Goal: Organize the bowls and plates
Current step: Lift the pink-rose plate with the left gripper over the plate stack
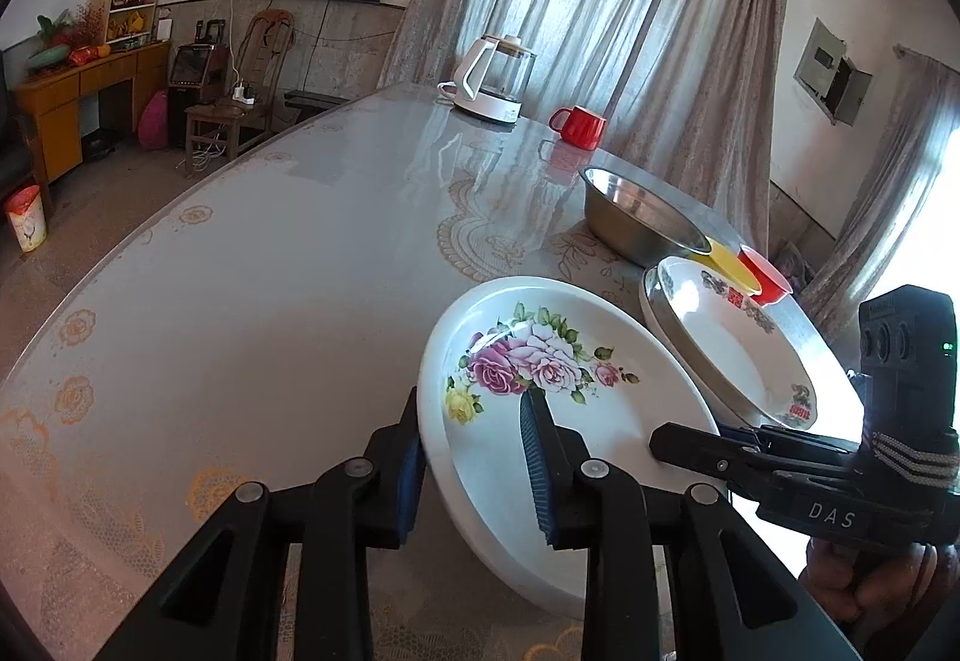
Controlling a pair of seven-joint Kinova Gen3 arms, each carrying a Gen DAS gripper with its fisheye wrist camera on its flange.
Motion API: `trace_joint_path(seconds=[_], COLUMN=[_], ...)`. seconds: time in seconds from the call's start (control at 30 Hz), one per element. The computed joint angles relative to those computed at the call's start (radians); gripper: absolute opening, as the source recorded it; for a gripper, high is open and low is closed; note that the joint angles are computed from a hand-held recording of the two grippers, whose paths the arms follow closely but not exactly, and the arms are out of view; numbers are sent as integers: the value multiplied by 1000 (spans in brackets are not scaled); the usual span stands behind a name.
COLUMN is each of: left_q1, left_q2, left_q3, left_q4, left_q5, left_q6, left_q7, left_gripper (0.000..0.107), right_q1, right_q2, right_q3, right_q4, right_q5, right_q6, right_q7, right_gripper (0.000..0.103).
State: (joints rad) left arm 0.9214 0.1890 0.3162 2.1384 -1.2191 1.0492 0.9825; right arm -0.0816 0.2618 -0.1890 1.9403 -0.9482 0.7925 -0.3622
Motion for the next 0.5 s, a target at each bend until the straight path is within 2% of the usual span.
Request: trace_joint_path(seconds=[0.17, 0.27, 0.5], left_q1=[-18, -34, -87], left_q2=[-16, -16, 0], left_q3=[-6, -8, -30], left_q4=[-8, -39, -126], left_q5=[-29, -43, -97], left_q6=[-16, -8, -72], left_q7=[-14, -75, -218], left_gripper=[29, 29, 29], right_q1=[13, 15, 49], right_q2=[-29, -50, -86], right_q3=[8, 18, 56], right_q4=[10, 17, 27], right_q5=[-35, -59, -139], right_q6=[-5, -17, -26], right_q7=[13, 18, 46], right_gripper=[21, 21, 21])
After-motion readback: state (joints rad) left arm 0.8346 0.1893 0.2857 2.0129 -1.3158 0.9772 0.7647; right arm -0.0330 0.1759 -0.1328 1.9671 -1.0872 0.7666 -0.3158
